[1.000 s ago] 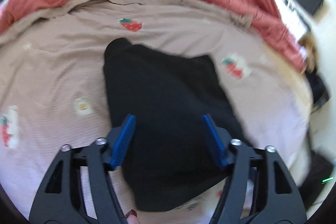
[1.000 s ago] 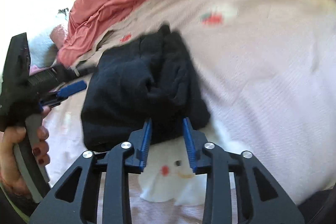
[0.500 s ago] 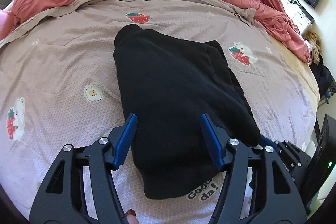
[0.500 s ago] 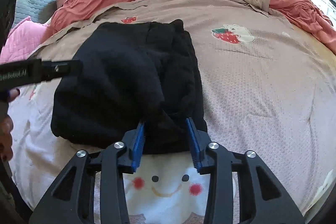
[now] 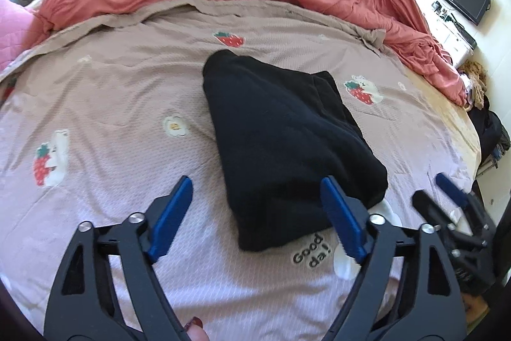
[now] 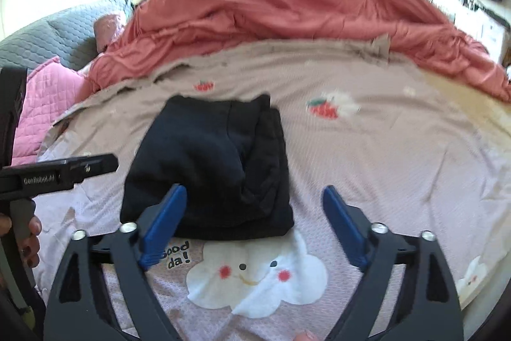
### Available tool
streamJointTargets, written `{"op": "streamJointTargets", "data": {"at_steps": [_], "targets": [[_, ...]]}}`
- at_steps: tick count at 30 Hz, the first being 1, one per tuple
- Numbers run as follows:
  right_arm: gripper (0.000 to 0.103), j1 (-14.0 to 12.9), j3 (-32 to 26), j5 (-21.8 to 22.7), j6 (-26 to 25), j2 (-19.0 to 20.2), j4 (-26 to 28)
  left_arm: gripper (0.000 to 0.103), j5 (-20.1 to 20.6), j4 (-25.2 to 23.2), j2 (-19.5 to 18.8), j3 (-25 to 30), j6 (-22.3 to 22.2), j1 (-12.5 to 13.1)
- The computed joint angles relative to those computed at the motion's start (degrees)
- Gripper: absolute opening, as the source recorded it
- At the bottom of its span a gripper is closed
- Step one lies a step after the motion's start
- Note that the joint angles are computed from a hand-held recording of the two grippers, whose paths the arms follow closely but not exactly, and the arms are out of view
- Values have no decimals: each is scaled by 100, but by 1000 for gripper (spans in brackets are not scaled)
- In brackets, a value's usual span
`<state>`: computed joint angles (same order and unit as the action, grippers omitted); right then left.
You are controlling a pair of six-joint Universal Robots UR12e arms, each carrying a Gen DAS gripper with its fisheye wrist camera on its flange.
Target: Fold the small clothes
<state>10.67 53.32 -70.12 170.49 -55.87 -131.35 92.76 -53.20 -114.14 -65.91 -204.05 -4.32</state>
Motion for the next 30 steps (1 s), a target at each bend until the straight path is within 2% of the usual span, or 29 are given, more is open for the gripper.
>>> {"op": "streamJointTargets", "data": {"at_steps": [5,11,15,21,30], "targets": [[97,-48,289,64,79,-196,-629,94,180,165,187,-173,45,-53],[98,-84,552,139,55,-393,-1204,94,671,268,320,-226,132,-180],[98,-116,688,238,5,-520,-1357,94,719,376,446,-339,122,-229],[98,-167,913,358,-68,-742,-1242,94,899,480,649,-571,78,-315],[98,-118,1078,-3,-222,-935,-290,94,875,340,932,-1033,-206,-373]]}}
